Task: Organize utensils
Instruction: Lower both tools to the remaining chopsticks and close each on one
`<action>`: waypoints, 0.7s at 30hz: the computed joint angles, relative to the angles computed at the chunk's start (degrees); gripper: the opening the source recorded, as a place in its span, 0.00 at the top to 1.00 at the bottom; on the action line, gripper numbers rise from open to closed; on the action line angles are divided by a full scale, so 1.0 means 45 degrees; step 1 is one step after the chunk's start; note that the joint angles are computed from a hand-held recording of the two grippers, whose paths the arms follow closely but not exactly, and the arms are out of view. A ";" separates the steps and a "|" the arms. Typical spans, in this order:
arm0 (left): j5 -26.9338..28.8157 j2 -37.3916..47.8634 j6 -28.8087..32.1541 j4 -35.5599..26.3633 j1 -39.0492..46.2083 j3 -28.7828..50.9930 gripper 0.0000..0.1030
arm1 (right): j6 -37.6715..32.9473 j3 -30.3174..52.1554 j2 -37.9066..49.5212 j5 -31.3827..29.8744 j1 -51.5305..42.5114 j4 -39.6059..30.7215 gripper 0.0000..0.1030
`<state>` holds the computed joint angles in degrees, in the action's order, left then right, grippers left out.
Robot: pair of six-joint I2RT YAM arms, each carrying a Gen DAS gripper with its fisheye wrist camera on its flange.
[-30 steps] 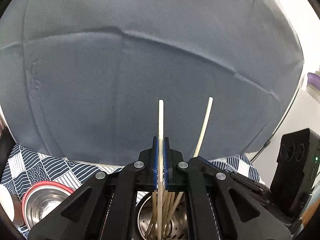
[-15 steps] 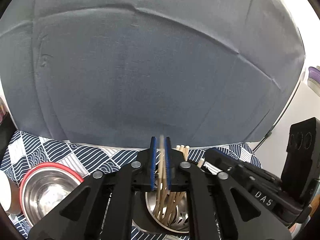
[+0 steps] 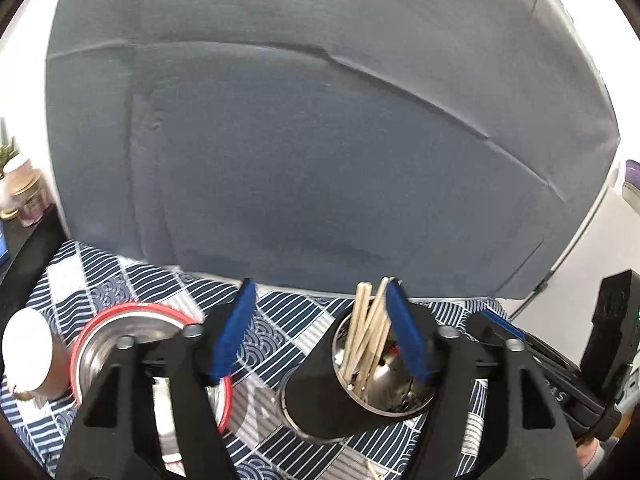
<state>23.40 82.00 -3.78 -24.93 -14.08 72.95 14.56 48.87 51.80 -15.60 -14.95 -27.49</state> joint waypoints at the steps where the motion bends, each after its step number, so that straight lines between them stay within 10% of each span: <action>1: -0.0004 -0.0218 0.0028 0.0031 0.0064 -0.0244 0.29 | -0.0044 -0.0104 -0.0215 0.0042 -0.0024 -0.0132 0.53; 21: -0.1079 -0.1463 0.0679 -0.2264 0.0293 -0.2672 0.06 | -0.1765 -0.3680 -0.3203 0.1628 0.0904 -0.3473 0.18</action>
<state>18.55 75.42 -0.73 -35.11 -12.76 60.93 6.62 32.31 37.39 -8.28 -10.88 -43.12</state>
